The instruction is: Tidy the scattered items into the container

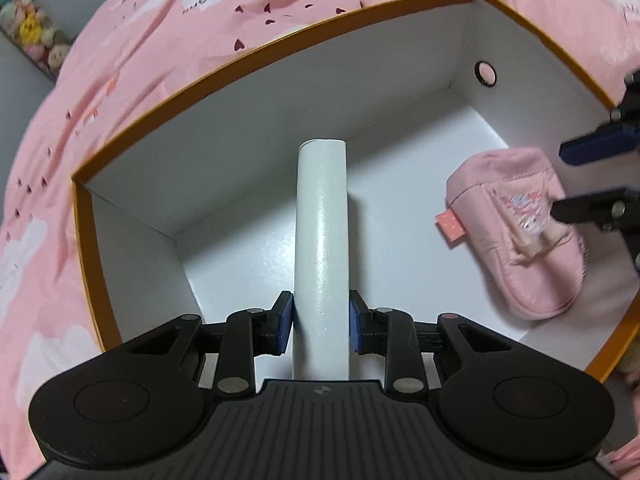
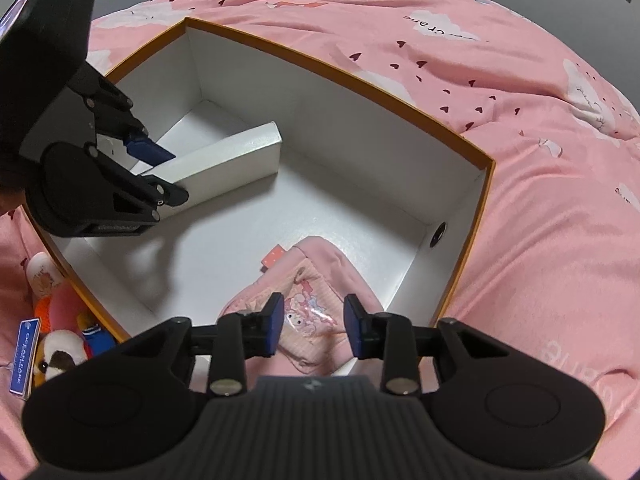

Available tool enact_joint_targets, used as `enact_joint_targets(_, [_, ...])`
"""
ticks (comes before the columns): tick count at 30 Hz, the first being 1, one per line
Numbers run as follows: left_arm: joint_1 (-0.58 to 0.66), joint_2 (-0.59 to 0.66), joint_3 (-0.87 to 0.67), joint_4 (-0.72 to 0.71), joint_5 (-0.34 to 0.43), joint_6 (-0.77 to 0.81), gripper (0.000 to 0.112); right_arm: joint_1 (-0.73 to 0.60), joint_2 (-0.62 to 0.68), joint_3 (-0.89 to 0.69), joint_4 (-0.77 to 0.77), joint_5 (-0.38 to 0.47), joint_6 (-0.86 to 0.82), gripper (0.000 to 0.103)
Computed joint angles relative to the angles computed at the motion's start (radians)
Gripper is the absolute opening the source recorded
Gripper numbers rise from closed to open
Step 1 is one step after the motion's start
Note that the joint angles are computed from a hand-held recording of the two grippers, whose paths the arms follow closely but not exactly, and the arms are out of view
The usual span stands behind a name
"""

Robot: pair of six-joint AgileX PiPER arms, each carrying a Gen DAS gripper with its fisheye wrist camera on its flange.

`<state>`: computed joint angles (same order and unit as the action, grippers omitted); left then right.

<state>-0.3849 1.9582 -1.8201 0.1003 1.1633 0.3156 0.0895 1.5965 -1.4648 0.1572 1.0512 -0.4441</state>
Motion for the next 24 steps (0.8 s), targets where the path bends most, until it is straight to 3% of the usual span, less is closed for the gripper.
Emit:
enact_joint_targets(5, [0.029,-0.002,-0.002,-0.082,0.010,0.029,0.043,-0.007,-0.007,0.010,0.020,0.000,-0.003,0.037])
enact_joint_targets(8, [0.012,-0.039,0.041,-0.055,-0.029,0.014,0.042,-0.007,-0.008,0.012,0.023,-0.001,-0.004,0.038])
enact_joint_targets(11, [-0.011,-0.080,0.086,-0.015,-0.079,0.023,0.035,-0.007,-0.013,0.017,0.027,-0.005,-0.007,0.038])
enact_joint_targets(20, [0.007,-0.085,0.074,-0.107,-0.055,0.108,0.030,-0.017,-0.010,0.014,0.077,0.013,-0.020,0.037])
enact_joint_targets(24, [0.034,-0.051,0.023,-0.188,0.018,0.126,0.027,-0.019,0.017,-0.014,0.133,0.036,-0.037,0.035])
